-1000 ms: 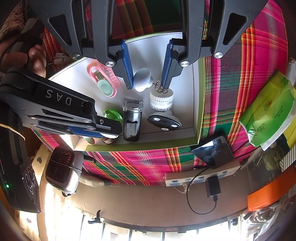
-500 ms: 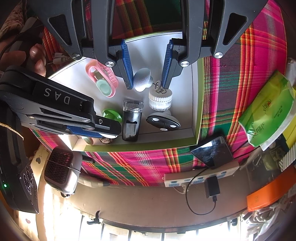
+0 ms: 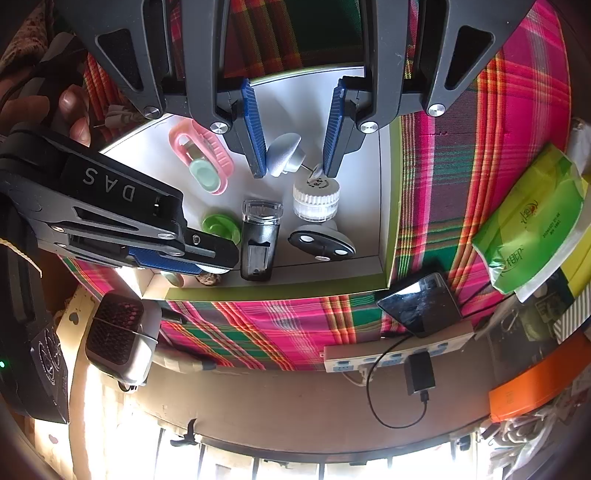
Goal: Organize objects
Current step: 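Carry the white knob and green-rimmed disc with both grippers into the box and lower them, then open both grippers to release the white knob and green-rimmed disc in the box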
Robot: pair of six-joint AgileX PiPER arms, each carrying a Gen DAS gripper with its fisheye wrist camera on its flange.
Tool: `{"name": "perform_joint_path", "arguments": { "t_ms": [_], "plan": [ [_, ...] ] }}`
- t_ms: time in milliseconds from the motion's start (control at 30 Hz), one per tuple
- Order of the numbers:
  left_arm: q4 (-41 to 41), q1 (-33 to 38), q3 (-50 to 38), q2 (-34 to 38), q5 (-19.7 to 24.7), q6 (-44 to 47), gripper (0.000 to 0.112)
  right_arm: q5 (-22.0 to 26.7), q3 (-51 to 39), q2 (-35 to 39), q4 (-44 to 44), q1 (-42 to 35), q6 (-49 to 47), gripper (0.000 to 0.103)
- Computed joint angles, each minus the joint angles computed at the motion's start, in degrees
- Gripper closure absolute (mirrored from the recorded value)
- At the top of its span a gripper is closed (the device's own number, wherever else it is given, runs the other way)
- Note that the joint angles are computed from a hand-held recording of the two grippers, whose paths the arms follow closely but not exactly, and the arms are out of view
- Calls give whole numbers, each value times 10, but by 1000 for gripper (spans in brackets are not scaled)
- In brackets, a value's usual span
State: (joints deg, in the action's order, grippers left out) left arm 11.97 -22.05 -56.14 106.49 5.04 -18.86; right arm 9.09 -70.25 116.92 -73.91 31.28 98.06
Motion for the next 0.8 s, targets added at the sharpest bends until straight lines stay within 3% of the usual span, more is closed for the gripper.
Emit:
{"name": "perform_joint_path", "arguments": {
  "t_ms": [133, 567, 800],
  "plan": [
    [-20, 1, 1, -2, 1, 16, 83, 6, 1, -2, -9, 3, 9, 67],
    [74, -2, 10, -12, 3, -85, 81, 25, 8, -10, -84, 16, 82, 67],
    [96, -3, 12, -12, 2, -109, 81, 33, 9, -12, -78, 22, 76, 59]
  ]
}}
